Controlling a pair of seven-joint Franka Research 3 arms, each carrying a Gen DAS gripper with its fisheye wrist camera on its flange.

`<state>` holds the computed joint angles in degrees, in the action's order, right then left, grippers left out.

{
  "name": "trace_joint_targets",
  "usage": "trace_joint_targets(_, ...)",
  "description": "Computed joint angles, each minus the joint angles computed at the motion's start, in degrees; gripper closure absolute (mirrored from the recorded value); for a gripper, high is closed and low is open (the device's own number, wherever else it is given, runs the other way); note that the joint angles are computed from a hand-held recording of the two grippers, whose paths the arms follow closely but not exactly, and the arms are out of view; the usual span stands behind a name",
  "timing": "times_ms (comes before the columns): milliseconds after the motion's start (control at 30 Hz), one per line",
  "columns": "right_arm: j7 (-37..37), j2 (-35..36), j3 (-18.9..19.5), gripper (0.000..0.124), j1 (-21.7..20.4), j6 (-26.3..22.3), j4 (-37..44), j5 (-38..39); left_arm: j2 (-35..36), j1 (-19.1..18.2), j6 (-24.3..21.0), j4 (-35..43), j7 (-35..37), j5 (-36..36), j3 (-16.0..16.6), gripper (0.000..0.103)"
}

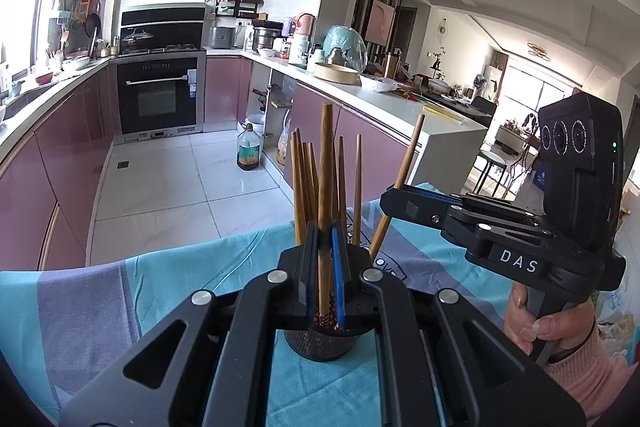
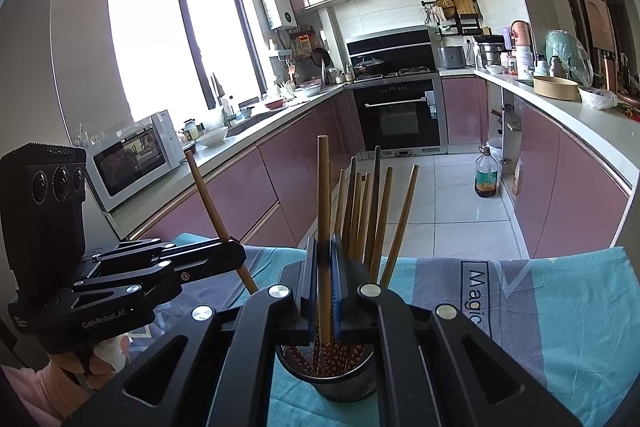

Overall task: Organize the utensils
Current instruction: 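Push both chopsticks down among the others in the cup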

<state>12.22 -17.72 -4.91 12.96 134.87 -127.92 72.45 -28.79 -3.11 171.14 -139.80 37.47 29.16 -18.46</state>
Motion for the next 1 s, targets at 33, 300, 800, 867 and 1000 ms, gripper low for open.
trace_joint_targets(33, -0.1, 0.1, 0.0, 0.119, 0.0, 0.1, 0.0, 0.0, 0.5, 0.2, -0.1, 0.4, 0.1, 0.1, -0.1, 0.096)
trace_joint_targets(300, 0.2, 0.8, 0.3, 0.119, -0.2, 0.5, -0.2, -0.6, 3.5, 1.4, -0.3, 2.6, -1.0, 1.9, -0.9, 0.096)
trace_joint_targets(800, 0.4, 2.3, 0.8, 0.119, -0.1, 1.0, 0.7, -0.4, 7.0, 2.4, 0.1, 4.5, -3.8, 6.0, -1.0, 0.096)
trace_joint_targets(867, 0.5, 2.4, 0.8, 0.119, -0.2, 1.1, 0.7, -0.5, 7.5, 2.9, 0.2, 4.6, -4.5, 6.9, -1.4, 0.096)
trace_joint_targets(1000, 0.9, 2.8, 1.0, 0.119, -0.1, 1.3, 1.0, -0.6, 7.8, 2.6, 0.4, 4.6, -4.9, 7.7, -0.9, 0.096)
